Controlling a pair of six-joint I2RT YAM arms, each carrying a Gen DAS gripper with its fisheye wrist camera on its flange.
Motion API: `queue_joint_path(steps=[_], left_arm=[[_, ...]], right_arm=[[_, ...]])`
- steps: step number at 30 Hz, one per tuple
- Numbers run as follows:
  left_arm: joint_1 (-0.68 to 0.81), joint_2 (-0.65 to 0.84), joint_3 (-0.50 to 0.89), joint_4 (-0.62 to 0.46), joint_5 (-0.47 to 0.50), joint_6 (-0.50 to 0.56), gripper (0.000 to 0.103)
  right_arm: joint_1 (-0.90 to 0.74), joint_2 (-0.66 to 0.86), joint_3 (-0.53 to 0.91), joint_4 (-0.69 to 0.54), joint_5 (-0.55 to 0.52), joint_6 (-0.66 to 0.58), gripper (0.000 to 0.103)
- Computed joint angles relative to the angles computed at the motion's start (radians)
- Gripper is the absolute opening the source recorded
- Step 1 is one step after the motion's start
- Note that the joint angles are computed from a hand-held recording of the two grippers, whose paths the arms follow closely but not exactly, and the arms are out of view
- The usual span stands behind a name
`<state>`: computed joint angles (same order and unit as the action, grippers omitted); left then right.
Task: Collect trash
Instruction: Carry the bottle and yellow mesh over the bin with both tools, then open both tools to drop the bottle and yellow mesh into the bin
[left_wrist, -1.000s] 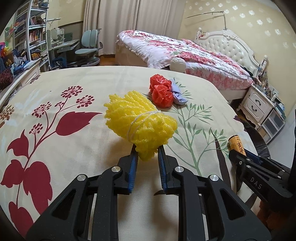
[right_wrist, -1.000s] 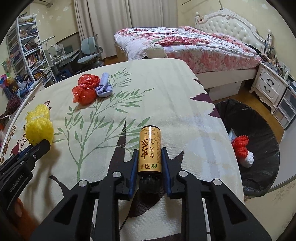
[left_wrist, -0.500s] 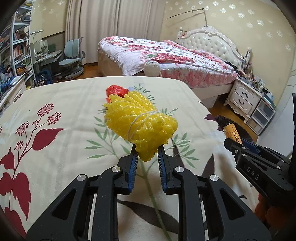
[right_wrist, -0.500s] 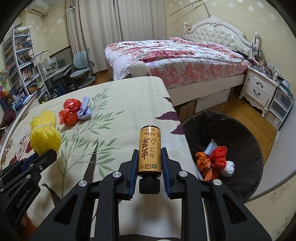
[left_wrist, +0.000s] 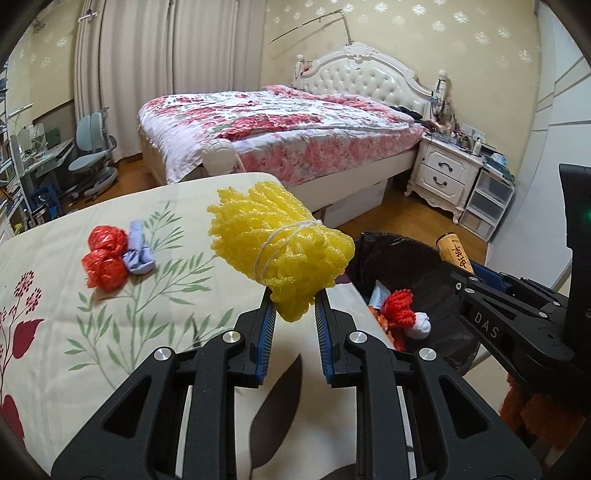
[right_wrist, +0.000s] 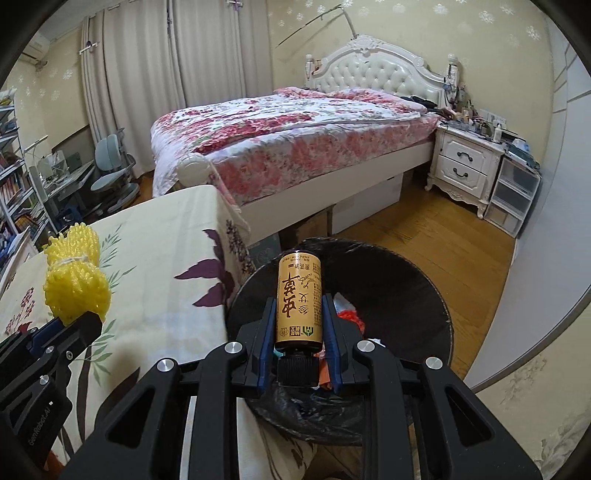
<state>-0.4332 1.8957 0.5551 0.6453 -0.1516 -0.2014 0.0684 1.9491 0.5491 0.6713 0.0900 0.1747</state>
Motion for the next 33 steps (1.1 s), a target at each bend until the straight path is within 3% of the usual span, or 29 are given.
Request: queue_joint_path(steps=[9, 19, 24, 25, 26, 28, 31, 33], left_arm=[[-0.079, 0.171, 0.217, -0.073, -0.022, 0.015, 0.021], [-0.106, 0.276, 0.36, -0.16, -0.017, 0.028, 0.022], [-0.116, 0.289, 0.39, -0.187, -0.024, 0.038, 0.034], [-0.117, 0.29, 0.391, -0.191, -0.028, 0.035, 0.043], [-0.117, 0.29, 0.392, -0.193, -0.028, 0.031, 0.049], [-0.118, 0.29, 0.393, -0.194, -0.025, 0.03, 0.051], [-0.122, 0.288, 0.39, -0.191, -0.031, 0.035, 0.063], [-0.123, 0.286, 0.388, -0.188, -0.034, 0.036, 0.065]], right_arm=[[-0.06, 0.136, 0.113, -0.003, 0.019, -0.001, 0.025], [-0.108, 0.222, 0.184, -0.019, 0.03, 0.004, 0.025], [-0.128, 0.236, 0.193, -0.013, 0.037, 0.009, 0.025], [-0.13, 0.236, 0.192, -0.014, 0.041, 0.01, 0.027], [-0.134, 0.235, 0.19, -0.014, 0.04, 0.011, 0.032], [-0.138, 0.229, 0.179, -0.005, 0.054, 0.017, 0.041], [-0.146, 0.219, 0.166, 0.001, 0.064, 0.023, 0.045], [-0.148, 0.216, 0.161, 0.001, 0.069, 0.025, 0.051]])
